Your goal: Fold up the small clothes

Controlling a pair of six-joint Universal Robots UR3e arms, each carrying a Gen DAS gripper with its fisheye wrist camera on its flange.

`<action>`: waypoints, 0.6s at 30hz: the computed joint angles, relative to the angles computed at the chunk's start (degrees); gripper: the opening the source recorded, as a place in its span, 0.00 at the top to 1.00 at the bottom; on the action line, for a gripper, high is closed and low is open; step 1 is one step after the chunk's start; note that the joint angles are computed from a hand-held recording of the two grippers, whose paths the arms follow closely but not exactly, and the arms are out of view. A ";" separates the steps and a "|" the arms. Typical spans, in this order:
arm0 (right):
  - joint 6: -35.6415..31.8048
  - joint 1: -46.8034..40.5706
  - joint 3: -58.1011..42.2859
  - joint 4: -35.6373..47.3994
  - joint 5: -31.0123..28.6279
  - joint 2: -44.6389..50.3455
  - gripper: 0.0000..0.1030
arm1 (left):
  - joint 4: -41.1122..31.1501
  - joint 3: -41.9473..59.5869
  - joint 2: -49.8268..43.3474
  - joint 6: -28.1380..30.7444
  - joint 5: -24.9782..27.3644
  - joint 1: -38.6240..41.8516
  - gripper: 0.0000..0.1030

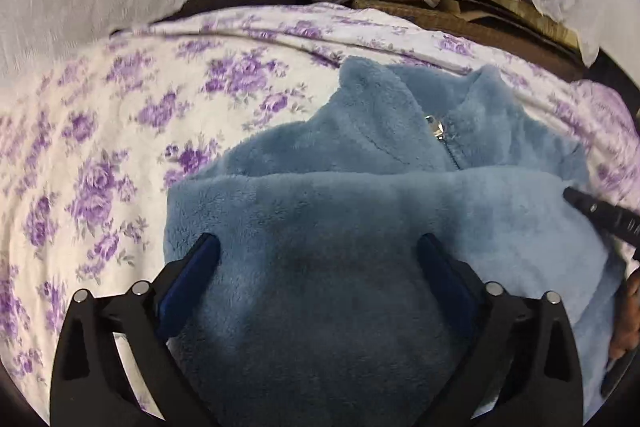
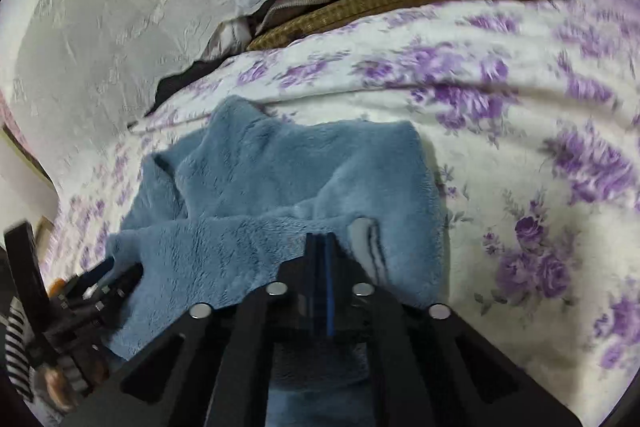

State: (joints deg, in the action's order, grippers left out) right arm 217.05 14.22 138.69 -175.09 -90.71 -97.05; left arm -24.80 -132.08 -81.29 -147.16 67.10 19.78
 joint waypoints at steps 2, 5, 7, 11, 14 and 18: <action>0.30 -1.10 1.79 -1.43 1.63 -1.40 1.00 | -0.24 -0.36 0.83 0.27 -0.27 0.46 0.05; 2.47 4.51 1.86 -1.84 -5.25 -3.59 0.92 | -6.07 -3.53 8.85 3.49 -6.61 6.70 0.05; 2.27 9.98 0.45 0.35 -10.80 -5.39 0.93 | -16.76 -5.61 18.07 10.20 -13.58 14.01 0.05; 3.06 15.83 -2.49 6.68 -13.70 -4.80 0.94 | -30.30 -7.16 26.32 20.50 -14.30 19.51 0.05; 3.26 15.55 -1.95 6.53 -12.83 -1.91 0.95 | -25.75 -6.65 20.54 17.67 -10.68 16.42 0.04; 5.67 18.36 -3.49 9.11 -16.57 -2.61 0.95 | -30.42 -7.57 26.78 19.28 -12.57 19.67 0.05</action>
State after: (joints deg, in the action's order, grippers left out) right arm 222.72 32.58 135.20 -165.98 -107.28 -99.66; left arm -55.22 -139.65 -54.51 -127.89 54.52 39.44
